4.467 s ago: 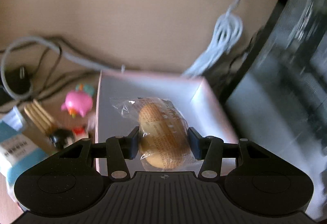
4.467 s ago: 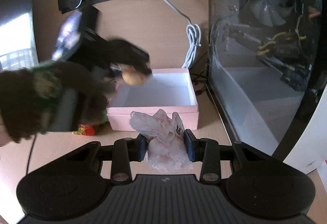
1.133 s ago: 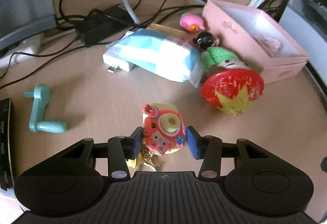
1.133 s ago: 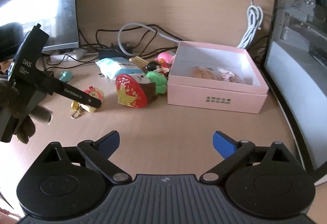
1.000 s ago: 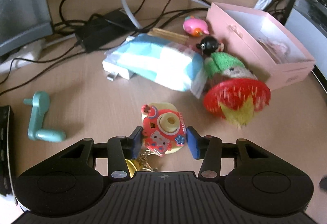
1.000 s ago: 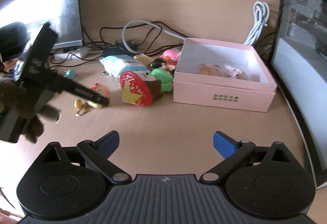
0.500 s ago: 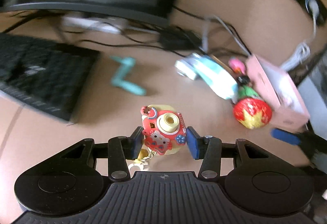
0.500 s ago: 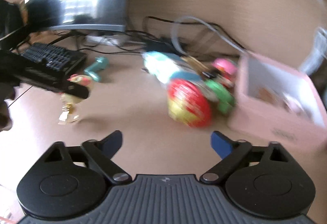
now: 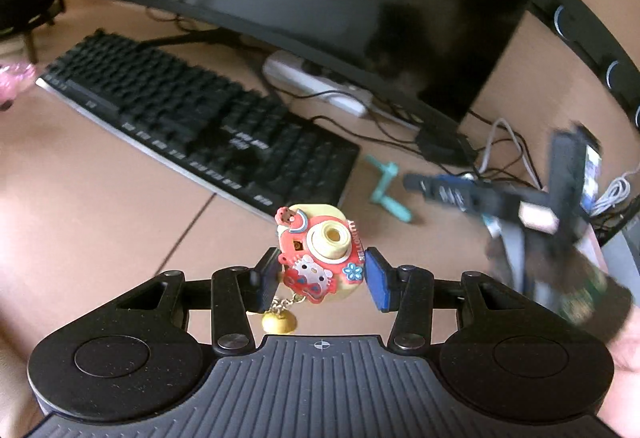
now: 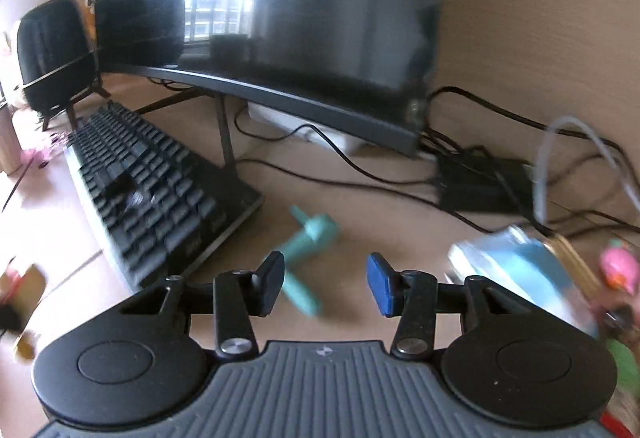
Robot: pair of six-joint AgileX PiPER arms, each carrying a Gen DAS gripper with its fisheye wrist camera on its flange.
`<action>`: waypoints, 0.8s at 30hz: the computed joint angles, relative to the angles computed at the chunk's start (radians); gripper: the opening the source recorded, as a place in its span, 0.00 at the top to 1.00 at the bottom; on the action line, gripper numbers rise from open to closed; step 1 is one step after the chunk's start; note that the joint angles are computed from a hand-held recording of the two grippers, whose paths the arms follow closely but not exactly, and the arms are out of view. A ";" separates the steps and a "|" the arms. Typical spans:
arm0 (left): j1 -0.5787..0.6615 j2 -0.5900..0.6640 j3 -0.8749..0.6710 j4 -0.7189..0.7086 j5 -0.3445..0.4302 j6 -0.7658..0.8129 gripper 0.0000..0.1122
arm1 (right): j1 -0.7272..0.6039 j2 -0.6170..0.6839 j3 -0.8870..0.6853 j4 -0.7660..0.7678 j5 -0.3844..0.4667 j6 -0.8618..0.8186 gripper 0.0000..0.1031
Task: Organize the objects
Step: 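Grasp the teal plastic crank with the right tool while the left tool holds the keychain toy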
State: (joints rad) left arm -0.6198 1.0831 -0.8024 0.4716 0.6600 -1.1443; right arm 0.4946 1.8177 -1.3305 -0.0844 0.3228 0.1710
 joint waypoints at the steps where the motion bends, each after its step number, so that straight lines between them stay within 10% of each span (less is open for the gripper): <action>1: 0.017 -0.021 0.015 -0.020 -0.001 0.021 0.56 | -0.002 0.045 -0.057 -0.004 0.021 0.047 0.58; 9: 0.082 -0.068 0.057 -0.119 -0.024 0.135 0.56 | -0.040 0.227 -0.299 0.182 0.185 -0.003 0.70; 11: 0.096 -0.047 0.050 -0.156 -0.051 0.189 0.56 | -0.031 0.163 -0.202 0.181 0.153 -0.044 0.83; 24: -0.037 0.289 -0.142 -0.499 -0.274 0.550 0.56 | -0.126 -0.581 0.609 -0.156 0.142 -0.203 0.83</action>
State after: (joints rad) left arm -0.6572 1.3721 -0.9446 -0.0273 0.3857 -0.5939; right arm 0.3688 1.2370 -0.7218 -0.2409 0.4645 -0.0323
